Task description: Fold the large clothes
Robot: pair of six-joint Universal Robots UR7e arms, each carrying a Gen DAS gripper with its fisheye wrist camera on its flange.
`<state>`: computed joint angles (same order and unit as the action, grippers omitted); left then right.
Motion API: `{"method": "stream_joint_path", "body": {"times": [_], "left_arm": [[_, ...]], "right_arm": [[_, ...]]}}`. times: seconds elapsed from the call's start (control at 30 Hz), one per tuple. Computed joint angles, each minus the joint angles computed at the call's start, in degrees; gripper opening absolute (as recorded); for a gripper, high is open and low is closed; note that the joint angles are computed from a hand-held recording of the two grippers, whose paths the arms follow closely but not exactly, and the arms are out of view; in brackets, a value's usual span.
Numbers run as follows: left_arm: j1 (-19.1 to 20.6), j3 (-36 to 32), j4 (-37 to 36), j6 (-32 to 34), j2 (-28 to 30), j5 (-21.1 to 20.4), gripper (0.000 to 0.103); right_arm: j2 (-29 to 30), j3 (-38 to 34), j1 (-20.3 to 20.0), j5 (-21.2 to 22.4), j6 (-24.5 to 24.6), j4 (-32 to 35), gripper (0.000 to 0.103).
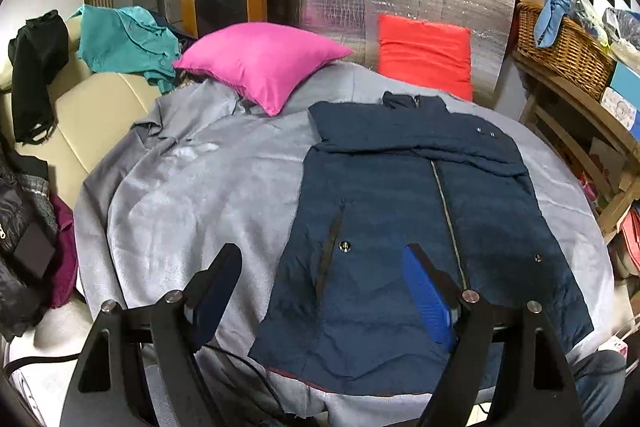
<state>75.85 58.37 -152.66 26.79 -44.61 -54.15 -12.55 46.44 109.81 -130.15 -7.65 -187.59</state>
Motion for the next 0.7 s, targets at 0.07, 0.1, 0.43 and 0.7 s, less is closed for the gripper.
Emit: {"method": "stream_joint_path", "body": {"times": [0.07, 0.1, 0.43, 0.7], "left_arm": [[0.71, -1.43, 2.52, -1.23, 0.86, -0.65, 0.083], [1.06, -2.42, 3.75, -1.81, 1.49, -0.61, 0.083], [4.9, -13.01, 7.39, -0.71, 9.99, 0.12, 0.083], [4.83, -11.27, 3.66, 5.07, 10.6, 2.34, 0.083]], "right_arm": [[-1.43, 3.07, -1.14, -1.67, 3.66, 4.72, 0.098], [-2.51, 4.82, -2.01, -2.01, 6.63, 7.95, 0.098], [-6.82, 13.11, -7.31, 0.24, 11.81, 12.61, 0.097], [-4.75, 11.97, -6.01, -1.78, 7.58, 8.5, 0.097]]}}
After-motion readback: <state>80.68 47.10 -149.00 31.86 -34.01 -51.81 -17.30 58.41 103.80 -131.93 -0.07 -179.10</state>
